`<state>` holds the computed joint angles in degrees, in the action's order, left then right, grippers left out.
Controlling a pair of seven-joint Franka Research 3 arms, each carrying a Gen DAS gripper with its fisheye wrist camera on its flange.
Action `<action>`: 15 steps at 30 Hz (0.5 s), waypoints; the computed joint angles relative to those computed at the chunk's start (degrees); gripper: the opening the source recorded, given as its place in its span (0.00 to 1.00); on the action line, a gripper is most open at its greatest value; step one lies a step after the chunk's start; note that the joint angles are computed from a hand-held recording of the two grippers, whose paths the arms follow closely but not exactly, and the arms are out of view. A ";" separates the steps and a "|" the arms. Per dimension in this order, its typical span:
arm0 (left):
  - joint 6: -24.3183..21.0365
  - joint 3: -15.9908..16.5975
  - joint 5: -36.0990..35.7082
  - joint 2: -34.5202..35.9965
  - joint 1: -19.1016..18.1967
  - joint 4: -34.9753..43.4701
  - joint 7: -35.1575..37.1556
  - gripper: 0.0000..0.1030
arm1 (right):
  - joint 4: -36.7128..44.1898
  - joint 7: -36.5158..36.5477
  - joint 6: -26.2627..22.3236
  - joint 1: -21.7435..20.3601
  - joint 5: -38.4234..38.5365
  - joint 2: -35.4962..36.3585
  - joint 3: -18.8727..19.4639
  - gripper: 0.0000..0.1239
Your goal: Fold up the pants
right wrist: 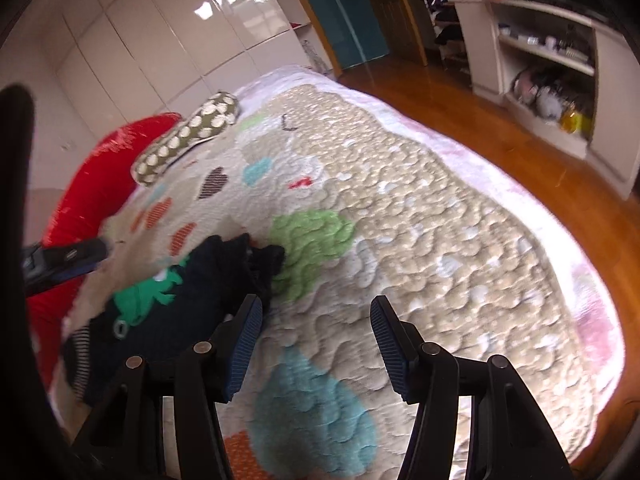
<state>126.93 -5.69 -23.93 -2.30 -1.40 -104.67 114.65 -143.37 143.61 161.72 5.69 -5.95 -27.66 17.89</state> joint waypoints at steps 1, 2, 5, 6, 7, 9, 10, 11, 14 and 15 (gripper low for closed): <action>-1.73 -0.45 -0.36 2.74 -0.47 2.58 -0.37 0.64 | -0.17 -1.07 1.01 1.47 1.35 0.71 -1.29 0.50; -2.91 -0.89 -0.98 4.34 -0.56 3.99 -0.30 0.64 | -0.47 -2.39 2.34 3.22 3.21 1.52 -2.82 0.50; -8.12 -2.58 -2.42 10.09 -0.40 9.65 -0.38 0.64 | -0.76 -7.54 6.69 8.50 9.55 4.36 -6.99 0.50; -9.83 -3.22 -2.57 11.97 -0.26 11.59 -0.31 0.64 | -0.63 -8.86 7.62 9.41 11.13 5.14 -7.55 0.50; -11.19 -3.89 -2.44 13.51 -0.16 13.14 -0.08 0.64 | -0.36 -9.93 8.03 9.74 12.18 5.78 -7.73 0.51; -12.85 -5.16 -1.36 16.06 -0.30 15.82 0.58 0.64 | 0.18 -12.30 9.04 10.71 14.29 7.08 -8.33 0.51; -13.59 -5.70 -0.83 16.93 -0.36 16.83 0.97 0.64 | 0.55 -13.71 9.67 11.56 15.66 7.77 -8.96 0.52; -14.38 -6.20 -0.59 17.71 -0.35 17.73 1.48 0.64 | 0.72 -15.02 10.44 12.31 17.04 8.14 -9.52 0.53; -16.46 -7.18 -0.53 18.91 -0.08 19.06 2.73 0.64 | 0.37 -19.08 12.37 14.95 21.47 8.05 -11.27 0.53; -17.28 -7.32 -0.31 19.49 -0.05 19.76 2.92 0.64 | -0.03 -20.62 12.82 16.20 23.32 7.69 -12.23 0.53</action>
